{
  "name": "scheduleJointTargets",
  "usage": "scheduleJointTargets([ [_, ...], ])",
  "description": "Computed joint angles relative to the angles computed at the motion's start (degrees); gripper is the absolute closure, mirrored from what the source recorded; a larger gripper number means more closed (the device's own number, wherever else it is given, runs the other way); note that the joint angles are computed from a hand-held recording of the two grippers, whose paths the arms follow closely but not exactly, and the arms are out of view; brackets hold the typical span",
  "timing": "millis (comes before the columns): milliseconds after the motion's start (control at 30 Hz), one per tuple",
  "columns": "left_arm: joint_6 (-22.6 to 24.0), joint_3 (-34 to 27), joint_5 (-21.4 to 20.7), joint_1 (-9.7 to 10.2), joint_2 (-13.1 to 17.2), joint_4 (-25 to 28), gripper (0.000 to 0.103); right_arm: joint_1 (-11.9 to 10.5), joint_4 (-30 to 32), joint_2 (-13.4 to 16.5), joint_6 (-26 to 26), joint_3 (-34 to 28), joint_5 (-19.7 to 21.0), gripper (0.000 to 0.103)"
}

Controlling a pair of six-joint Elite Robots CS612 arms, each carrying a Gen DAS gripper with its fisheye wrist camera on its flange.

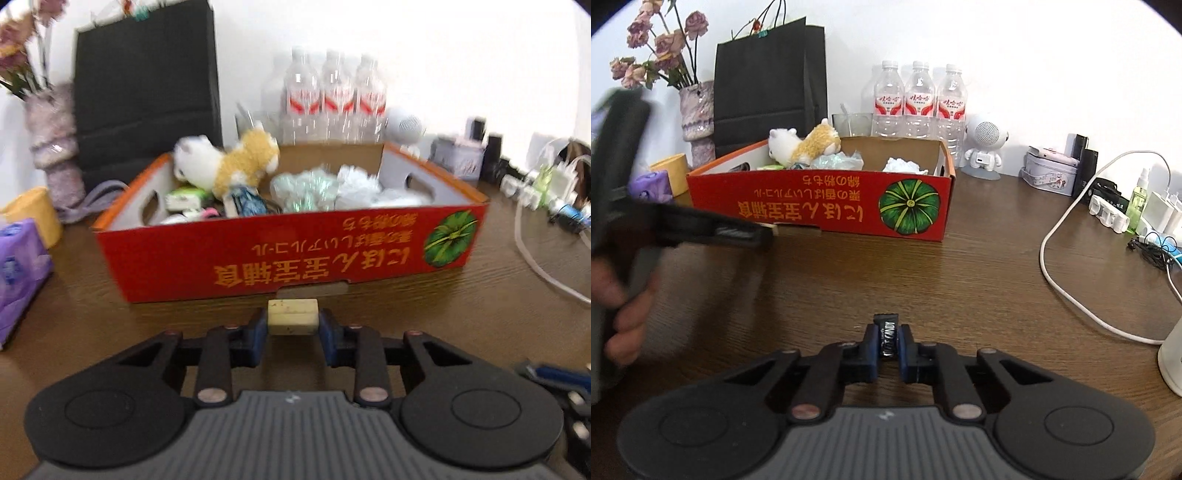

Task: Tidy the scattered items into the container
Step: 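Grasp the small black clip with the right tool while the left grasps the yellow bar, then carry the black clip and yellow bar over the box with both tools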

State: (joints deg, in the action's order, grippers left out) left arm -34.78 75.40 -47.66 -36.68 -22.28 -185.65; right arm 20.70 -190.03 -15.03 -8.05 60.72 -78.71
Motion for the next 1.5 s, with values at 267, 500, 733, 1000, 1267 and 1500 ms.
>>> scheduleJointTargets([
  [267,-7.0,11.8,17.9,-6.83,-4.4,-9.9,0.073,0.0,-18.4,-2.5,3.9,7.4,5.1,0.094],
  [500,-7.2,18.0,32.8,-13.35,-5.6,-16.0,0.073,0.9,-30.5,-3.7,9.9,11.8,5.0,0.093],
  [733,3.7,17.9,37.3,-16.73,-3.4,-31.1,0.072,1.8,-38.2,-5.5,11.0,17.3,4.0,0.093],
  [1000,3.9,17.6,36.1,-16.42,-2.9,-33.6,0.072,2.0,-44.4,-5.8,10.4,21.2,2.2,0.093],
  [1267,8.5,13.8,33.3,-13.67,-1.9,-37.8,0.072,1.7,-43.3,-4.5,12.5,16.7,0.1,0.093],
  [1500,19.4,4.6,21.9,-6.38,-0.8,-39.4,0.072,0.7,-27.9,-2.0,13.9,2.8,4.6,0.093],
])
